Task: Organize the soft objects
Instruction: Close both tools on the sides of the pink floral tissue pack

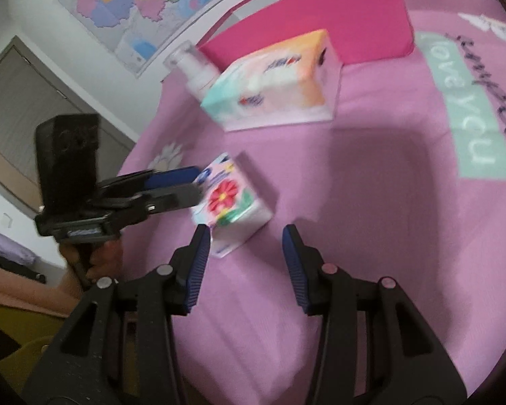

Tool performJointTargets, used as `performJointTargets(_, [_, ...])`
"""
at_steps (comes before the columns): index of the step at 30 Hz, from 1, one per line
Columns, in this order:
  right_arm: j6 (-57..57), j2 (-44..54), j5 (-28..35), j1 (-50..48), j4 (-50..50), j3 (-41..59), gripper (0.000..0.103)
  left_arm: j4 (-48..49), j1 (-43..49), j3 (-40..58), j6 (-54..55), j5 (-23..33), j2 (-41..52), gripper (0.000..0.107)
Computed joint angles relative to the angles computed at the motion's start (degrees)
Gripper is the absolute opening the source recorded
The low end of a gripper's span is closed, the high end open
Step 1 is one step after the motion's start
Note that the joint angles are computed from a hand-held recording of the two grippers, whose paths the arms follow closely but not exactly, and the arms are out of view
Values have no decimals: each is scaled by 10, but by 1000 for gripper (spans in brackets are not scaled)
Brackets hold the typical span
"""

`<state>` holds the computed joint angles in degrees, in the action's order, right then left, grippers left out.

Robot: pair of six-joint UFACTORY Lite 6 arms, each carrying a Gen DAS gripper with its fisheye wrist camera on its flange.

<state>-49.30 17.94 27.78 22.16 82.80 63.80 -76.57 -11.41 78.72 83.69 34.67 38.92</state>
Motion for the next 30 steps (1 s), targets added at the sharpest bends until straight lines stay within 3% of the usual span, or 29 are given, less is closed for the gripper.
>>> performJointTargets(4, [-16,24,-10,3,22,22,40,1,-2,-8,-4,11,-4,43])
performJointTargets(14, [5,41,-53,0,7,45,39,-12,-17,-23,-17,-6,-12,42])
performJointTargets(30, [-4,24,-70,8,6,36,37,0,-28,-18,-37,-19,-24,37])
